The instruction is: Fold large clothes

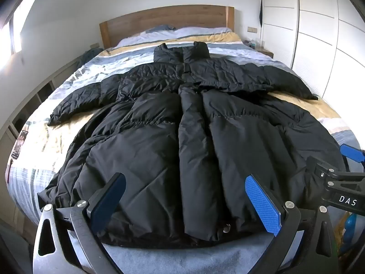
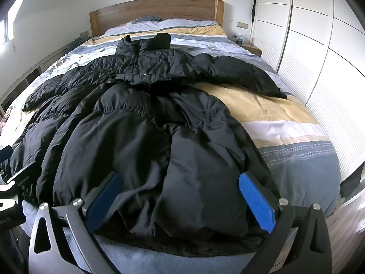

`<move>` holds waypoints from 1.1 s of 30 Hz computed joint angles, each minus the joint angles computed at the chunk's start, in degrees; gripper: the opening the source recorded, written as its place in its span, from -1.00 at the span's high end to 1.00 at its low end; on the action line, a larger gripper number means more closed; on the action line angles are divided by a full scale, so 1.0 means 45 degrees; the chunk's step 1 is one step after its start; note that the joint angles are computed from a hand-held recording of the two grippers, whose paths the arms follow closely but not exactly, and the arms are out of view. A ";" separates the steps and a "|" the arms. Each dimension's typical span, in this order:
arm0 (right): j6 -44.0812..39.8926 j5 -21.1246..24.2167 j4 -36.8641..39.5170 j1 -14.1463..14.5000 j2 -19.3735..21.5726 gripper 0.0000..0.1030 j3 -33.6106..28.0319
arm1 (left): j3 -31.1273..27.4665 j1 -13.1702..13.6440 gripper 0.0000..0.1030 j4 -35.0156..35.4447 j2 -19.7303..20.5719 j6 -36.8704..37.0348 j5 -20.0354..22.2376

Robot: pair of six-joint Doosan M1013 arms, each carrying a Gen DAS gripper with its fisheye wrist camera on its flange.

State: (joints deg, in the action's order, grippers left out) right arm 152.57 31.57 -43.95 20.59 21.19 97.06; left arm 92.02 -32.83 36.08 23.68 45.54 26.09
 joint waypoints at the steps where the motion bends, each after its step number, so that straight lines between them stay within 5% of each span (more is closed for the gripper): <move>1: 0.0022 -0.0016 -0.0014 0.0000 -0.0003 -1.00 0.0007 | -0.0015 -0.0009 -0.99 0.0000 0.0006 0.0058 0.0057; 33: 0.0030 0.0057 -0.0050 0.0063 0.0019 -1.00 -0.0060 | -0.0066 0.0152 -0.99 -0.1372 0.0008 0.1284 -0.0038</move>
